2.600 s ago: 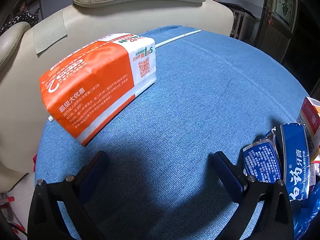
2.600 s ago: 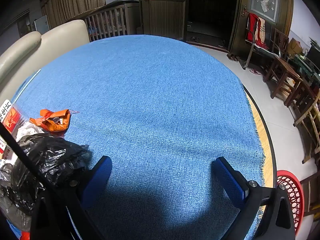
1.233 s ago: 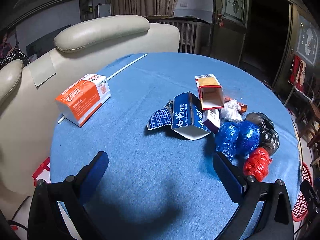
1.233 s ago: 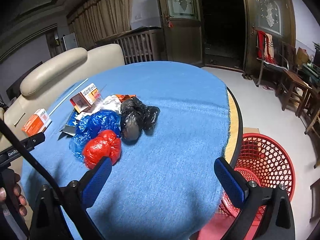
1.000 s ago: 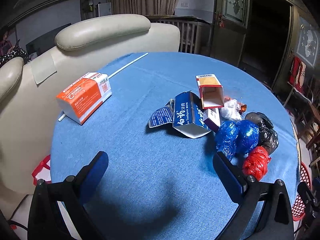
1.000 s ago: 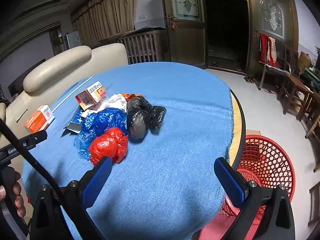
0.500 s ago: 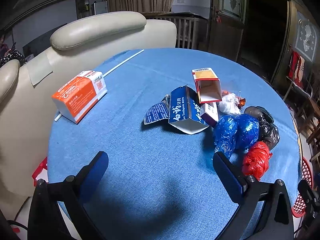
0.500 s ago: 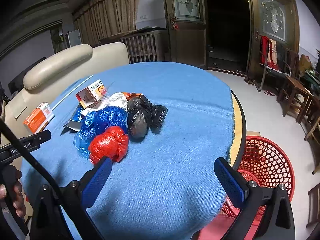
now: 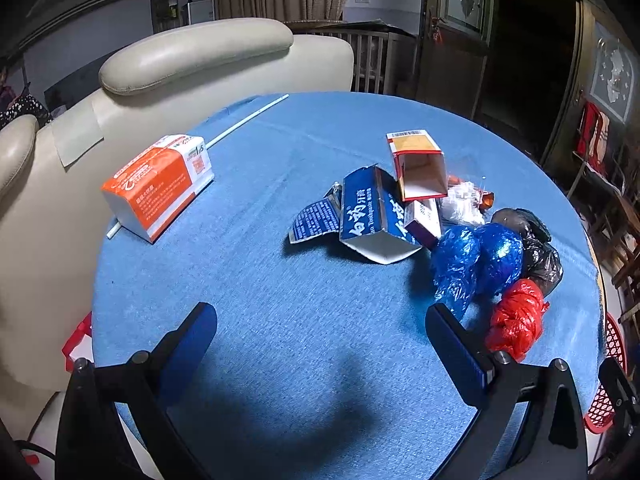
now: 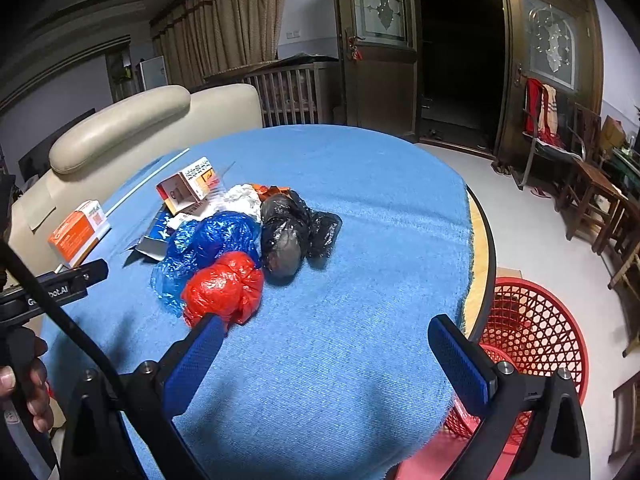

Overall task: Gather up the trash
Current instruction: 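Grasp the red plastic bag with the right tool while the left tool grasps the blue bag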

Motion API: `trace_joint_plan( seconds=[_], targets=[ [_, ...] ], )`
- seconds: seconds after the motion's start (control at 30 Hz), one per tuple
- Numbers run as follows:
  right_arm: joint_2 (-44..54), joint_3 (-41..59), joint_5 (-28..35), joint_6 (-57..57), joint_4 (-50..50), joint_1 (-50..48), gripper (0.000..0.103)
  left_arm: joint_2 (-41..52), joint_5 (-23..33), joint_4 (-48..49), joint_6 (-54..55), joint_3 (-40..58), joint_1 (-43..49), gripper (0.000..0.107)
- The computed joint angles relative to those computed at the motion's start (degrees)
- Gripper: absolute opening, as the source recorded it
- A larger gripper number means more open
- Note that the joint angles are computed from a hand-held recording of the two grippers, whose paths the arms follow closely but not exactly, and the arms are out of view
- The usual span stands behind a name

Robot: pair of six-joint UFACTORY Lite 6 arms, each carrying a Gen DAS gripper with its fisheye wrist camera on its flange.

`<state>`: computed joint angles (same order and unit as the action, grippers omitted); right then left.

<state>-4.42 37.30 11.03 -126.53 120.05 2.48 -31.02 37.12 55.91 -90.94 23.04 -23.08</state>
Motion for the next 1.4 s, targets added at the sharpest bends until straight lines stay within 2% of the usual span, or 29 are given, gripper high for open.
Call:
trace_joint_plan(
  seconds=[0.3,0.5,0.73,0.87,0.93,0.97,1.0,1.17,1.3,1.4],
  targets=[
    [2.0,1.2,2.0,9.0,-10.4,2.6,0.103,-4.0,-6.1,-3.0,5.3,-5.9,7.4,0.103],
    [5.1,3.8,1.8,10.1,-10.7,4.9,0.103,-4.5,-9.5,-4.0,8.5,-6.7,11.3,0.103],
    [19.4,16.8,5.9,25.8,-22.0,6.9,0.103,-6.1,-11.1,-7.0,14.2,-6.8,15.7,0.103],
    [26.2,23.4,6.4,31.1,-25.0,8.6,0.102,-6.1,-12.4,-8.8,17.4,-6.4,18.0,0.103],
    [29.8,26.6,6.6,34.3,-27.9,9.4,0.092,-5.2,-13.2,-9.1,18.2,-5.7,18.2,0.103],
    [30.9,27.4,7.2,35.9,-29.5,9.3,0.072,-4.4,-13.5,-8.6,17.7,-5.1,17.7,0.103],
    [32.5,28.6,8.9,38.5,-32.2,8.8,0.066,-3.4,-13.5,-7.8,16.7,-4.4,16.7,0.103],
    [28.3,23.3,13.8,33.5,-29.2,4.1,0.065,4.7,-15.2,-2.6,9.8,0.9,11.1,0.103],
    [23.4,17.8,16.8,31.3,-29.4,-1.0,0.065,16.1,-18.0,2.9,3.1,9.0,6.5,0.103],
    [21.1,15.0,18.8,30.9,-30.5,-4.9,0.065,23.9,-19.9,1.2,4.2,15.4,4.7,0.103]
  ],
)
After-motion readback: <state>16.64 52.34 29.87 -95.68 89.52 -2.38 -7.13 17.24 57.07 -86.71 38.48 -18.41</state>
